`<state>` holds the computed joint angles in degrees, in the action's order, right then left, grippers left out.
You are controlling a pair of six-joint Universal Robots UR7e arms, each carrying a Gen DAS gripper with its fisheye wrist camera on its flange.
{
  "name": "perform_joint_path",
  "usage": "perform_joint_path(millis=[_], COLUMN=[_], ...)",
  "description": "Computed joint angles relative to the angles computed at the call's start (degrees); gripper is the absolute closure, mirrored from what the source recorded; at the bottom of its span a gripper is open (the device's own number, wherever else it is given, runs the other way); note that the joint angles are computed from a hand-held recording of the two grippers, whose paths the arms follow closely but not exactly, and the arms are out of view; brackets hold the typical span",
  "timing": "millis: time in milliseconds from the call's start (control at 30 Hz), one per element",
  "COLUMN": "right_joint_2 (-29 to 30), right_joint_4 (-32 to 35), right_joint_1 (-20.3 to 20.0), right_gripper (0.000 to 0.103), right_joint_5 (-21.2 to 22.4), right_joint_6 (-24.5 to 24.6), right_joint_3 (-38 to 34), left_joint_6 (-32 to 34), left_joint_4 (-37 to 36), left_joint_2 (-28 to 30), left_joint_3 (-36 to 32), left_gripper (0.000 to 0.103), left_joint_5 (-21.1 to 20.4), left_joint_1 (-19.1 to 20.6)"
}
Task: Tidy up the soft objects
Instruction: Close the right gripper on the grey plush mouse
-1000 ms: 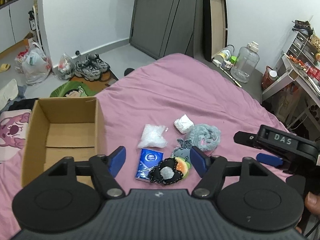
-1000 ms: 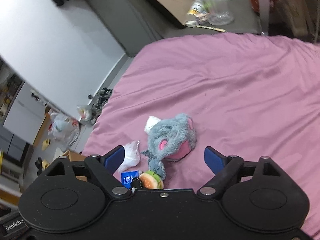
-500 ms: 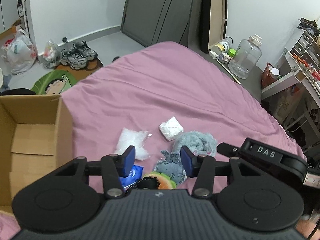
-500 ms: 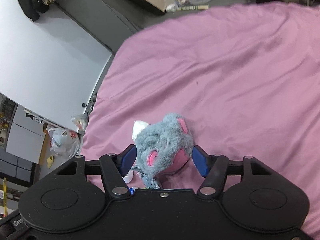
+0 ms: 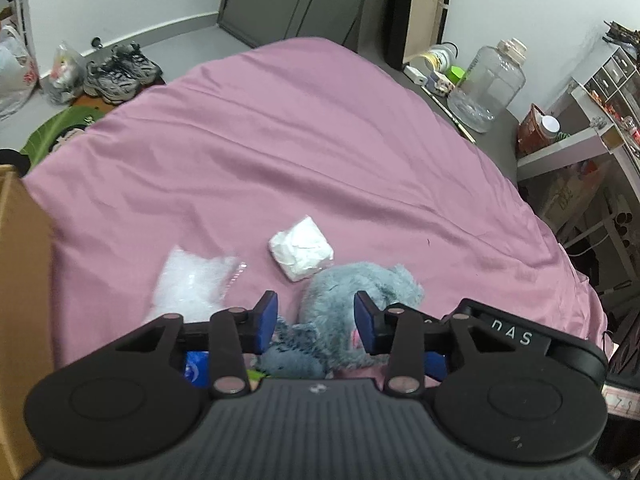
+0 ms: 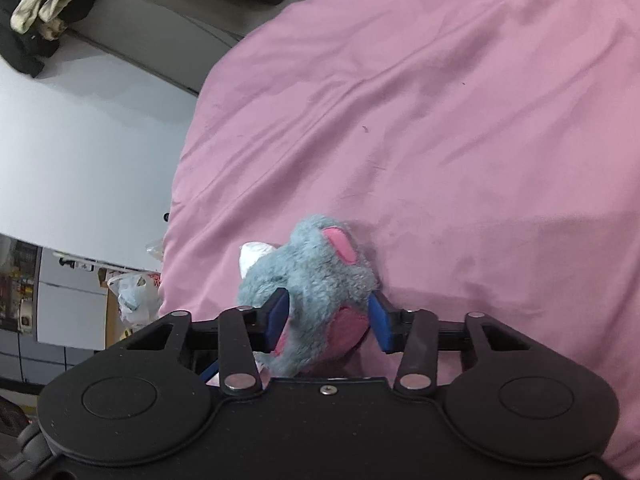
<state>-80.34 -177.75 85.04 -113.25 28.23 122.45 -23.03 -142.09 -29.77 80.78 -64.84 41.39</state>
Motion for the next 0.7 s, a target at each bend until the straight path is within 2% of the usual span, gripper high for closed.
perform_joint_path(millis=[133, 300, 367, 400, 533, 700], right_joint_2=[-0.3, -0.3, -0.2, -0.1, -0.1, -0.3], right_joint_4=[0.3, 0.8, 0.3, -0.1, -1.9, -2.8], right_joint_1=[-1.5, -2.6, -2.5, -2.4, -1.9, -0.8], right_gripper=[0.064, 0.065, 0.068, 0.069, 0.075, 0.077], right_joint_5=[2.2, 3.9, 3.8, 3.8, 2.5, 1.4], right_joint_6=[1.5, 2.3, 2.0, 1.8, 1.1, -0.1], right_joint_3=[0.3, 0.4, 0.5, 0.6, 1.2, 1.4], left_joint_6=[-1.1, -2.4, -3.0, -3.0, -3.9, -5.2], left_joint_4=[0.3, -3.1, -4.3, -4.9, -6.0, -6.5], left_joint_2=[1.6, 2.5, 2.5, 2.5, 2.4, 2.0], left_joint_3=[-1.2, -0.3, 0.1, 0.3, 1.0, 1.9], left_gripper=[0.068, 0.071, 0.074, 0.080, 0.083, 0.088], left_joint_5=[-1.1, -2.6, -2.9, -3.4, -3.2, -1.8], left_joint_1=[0.8, 1.4, 1.5, 1.6, 1.3, 0.1])
